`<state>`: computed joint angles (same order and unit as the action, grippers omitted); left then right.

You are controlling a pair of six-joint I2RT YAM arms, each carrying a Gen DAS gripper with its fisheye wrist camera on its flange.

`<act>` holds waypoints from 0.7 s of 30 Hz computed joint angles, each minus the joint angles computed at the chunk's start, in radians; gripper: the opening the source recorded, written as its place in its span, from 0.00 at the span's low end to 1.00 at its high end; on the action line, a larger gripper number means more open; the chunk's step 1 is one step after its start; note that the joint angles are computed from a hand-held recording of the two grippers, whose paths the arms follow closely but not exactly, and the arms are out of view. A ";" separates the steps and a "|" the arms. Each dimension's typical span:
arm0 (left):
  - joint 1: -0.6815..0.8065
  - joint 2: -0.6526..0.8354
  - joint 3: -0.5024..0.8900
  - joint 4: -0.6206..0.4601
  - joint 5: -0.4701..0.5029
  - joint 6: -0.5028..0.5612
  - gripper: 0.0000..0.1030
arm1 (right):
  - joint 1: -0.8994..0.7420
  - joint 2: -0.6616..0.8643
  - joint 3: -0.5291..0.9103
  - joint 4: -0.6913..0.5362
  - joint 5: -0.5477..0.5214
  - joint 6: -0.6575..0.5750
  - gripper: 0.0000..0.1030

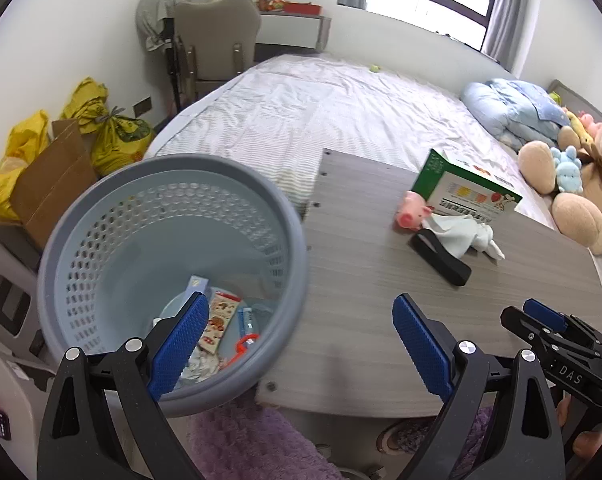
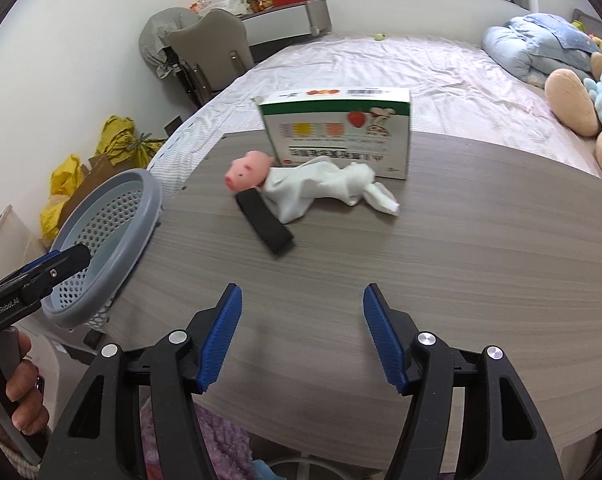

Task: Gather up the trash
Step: 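Grasp the white cloth with the right gripper and lift it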

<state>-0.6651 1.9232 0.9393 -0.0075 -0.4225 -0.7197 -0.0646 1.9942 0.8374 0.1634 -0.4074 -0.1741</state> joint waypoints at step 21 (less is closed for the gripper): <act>-0.017 0.175 0.222 -0.099 -0.032 -0.026 0.89 | 0.040 0.233 0.393 -0.124 -0.009 -0.033 0.64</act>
